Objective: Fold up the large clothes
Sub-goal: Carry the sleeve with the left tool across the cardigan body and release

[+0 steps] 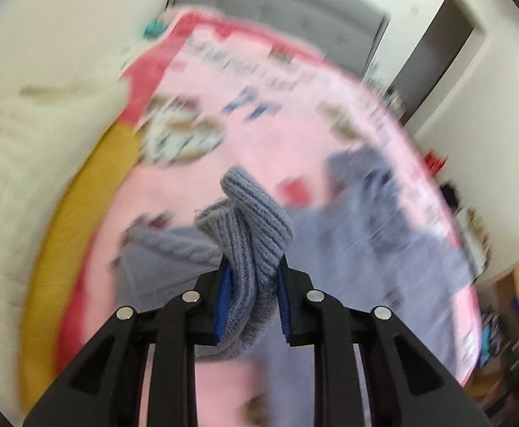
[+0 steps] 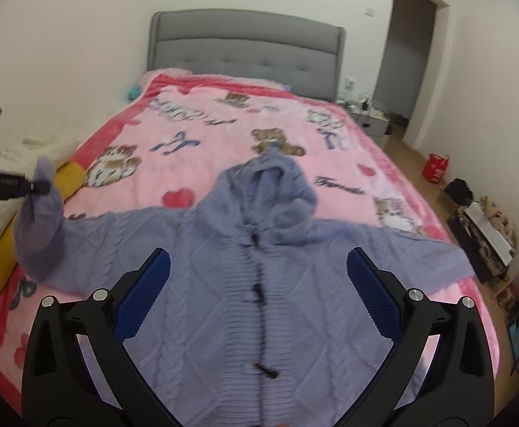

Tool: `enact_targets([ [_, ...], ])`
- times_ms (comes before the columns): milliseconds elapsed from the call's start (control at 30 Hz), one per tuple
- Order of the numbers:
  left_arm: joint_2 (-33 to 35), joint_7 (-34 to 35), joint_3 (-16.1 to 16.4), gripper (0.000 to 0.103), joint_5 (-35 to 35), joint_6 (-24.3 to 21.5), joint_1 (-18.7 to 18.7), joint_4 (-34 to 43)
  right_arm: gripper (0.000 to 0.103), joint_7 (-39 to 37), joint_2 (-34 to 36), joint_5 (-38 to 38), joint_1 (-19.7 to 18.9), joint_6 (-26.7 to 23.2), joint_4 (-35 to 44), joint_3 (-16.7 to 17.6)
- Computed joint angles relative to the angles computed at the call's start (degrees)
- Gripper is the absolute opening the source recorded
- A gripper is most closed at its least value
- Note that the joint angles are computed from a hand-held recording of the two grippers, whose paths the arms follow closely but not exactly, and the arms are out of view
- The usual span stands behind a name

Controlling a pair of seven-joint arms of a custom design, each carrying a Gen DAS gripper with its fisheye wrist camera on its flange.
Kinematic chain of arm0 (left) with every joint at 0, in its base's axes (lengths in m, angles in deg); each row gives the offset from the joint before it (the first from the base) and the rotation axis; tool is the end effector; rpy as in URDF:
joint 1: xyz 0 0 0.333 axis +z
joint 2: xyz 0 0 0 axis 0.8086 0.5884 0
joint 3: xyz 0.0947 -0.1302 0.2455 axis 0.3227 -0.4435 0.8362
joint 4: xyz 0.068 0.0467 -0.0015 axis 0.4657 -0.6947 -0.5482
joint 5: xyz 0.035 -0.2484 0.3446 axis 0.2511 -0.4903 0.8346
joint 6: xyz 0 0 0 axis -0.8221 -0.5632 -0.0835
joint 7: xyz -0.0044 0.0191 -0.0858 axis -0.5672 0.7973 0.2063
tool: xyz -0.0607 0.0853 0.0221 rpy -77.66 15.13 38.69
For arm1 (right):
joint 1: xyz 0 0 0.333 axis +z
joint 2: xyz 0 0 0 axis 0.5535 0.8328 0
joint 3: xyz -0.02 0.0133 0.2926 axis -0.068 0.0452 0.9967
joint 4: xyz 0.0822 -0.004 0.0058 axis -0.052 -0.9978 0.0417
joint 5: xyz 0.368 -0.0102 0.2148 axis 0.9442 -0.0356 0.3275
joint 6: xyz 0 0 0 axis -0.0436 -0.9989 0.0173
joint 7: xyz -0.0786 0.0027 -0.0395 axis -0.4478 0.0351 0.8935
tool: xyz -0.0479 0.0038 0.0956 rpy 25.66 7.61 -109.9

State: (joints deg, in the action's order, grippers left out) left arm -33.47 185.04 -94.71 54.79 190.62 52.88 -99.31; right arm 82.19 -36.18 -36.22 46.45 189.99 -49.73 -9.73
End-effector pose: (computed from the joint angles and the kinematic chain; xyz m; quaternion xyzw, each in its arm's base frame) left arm 0.6238 -0.1077 0.6312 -0.5201 0.7797 -0.3474 0.0302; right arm 0.3410 0.2326 0.6743 -0.4708 0.7639 -0.4021 0.1820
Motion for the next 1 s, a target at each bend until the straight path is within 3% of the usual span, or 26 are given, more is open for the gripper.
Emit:
enact_targets([
  [100, -4.0, -3.4, -3.9, 0.022, -3.3, 11.4, -4.8, -6.4, 0.095, -0.7, -3.5, -0.2, -0.6, -2.0, -2.2, -1.2],
  [267, -3.2, -9.7, -8.0, 0.022, -5.0, 21.1, -13.0, -9.6, 0.095, -5.8, -12.6, -0.7, -1.5, -2.1, -10.3, -5.0],
  [433, 2.7, -21.8, -12.6, 0.022, 5.2, 30.8, -20.5, -10.6, 0.095, -16.7, -22.8, -1.6, -4.0, -2.2, -19.3, -10.0],
  [500, 6.8, -31.8, -13.1, 0.024, 16.6, 33.1, -23.9, -10.1, 0.095, -20.1, -26.5, -1.1, -5.0, -0.9, -22.7, -13.0],
  [567, 9.5, -38.3, -12.9, 0.026, 23.3, 32.8, -26.2, -9.7, 0.095, -23.3, -29.3, -0.7, -6.5, 0.4, -25.5, -15.7],
  [633, 11.9, -41.8, -12.8, 0.034, 26.5, 33.4, -27.5, -9.6, 0.095, -25.9, -30.9, -0.8, -8.4, 1.8, -27.5, -17.4],
  [667, 12.5, -42.4, -12.9, 0.044, 27.3, 33.7, -27.7, -9.8, 0.095, -27.2, -31.6, -1.0, -9.5, 2.7, -28.6, -18.2],
  [733, 13.1, -39.1, -14.4, 0.062, 25.5, 33.3, -26.8, -10.3, 0.095, -28.7, -32.1, -0.4, -11.4, 4.0, -29.8, -18.9],
  [767, 13.3, -37.4, -14.9, 0.077, 24.6, 32.0, -26.5, -9.9, 0.095, -29.3, -32.2, 0.0, -12.4, 4.8, -30.2, -19.5],
  [800, 12.7, -33.9, -16.0, 0.083, 22.3, 30.4, -25.6, -10.0, 0.095, -29.7, -32.3, 0.5, -13.3, 6.1, -30.6, -20.0],
  [933, 6.5, -23.9, -16.4, 0.088, 11.7, 26.4, -22.3, -12.6, 0.095, -31.2, -31.9, 4.3, -15.6, 10.6, -30.9, -21.8],
  [1000, 3.3, -21.6, -14.1, 0.098, 10.5, 25.3, -21.3, -14.1, 0.095, -33.7, -29.0, 10.1, -13.9, 12.7, -29.2, -26.0],
])
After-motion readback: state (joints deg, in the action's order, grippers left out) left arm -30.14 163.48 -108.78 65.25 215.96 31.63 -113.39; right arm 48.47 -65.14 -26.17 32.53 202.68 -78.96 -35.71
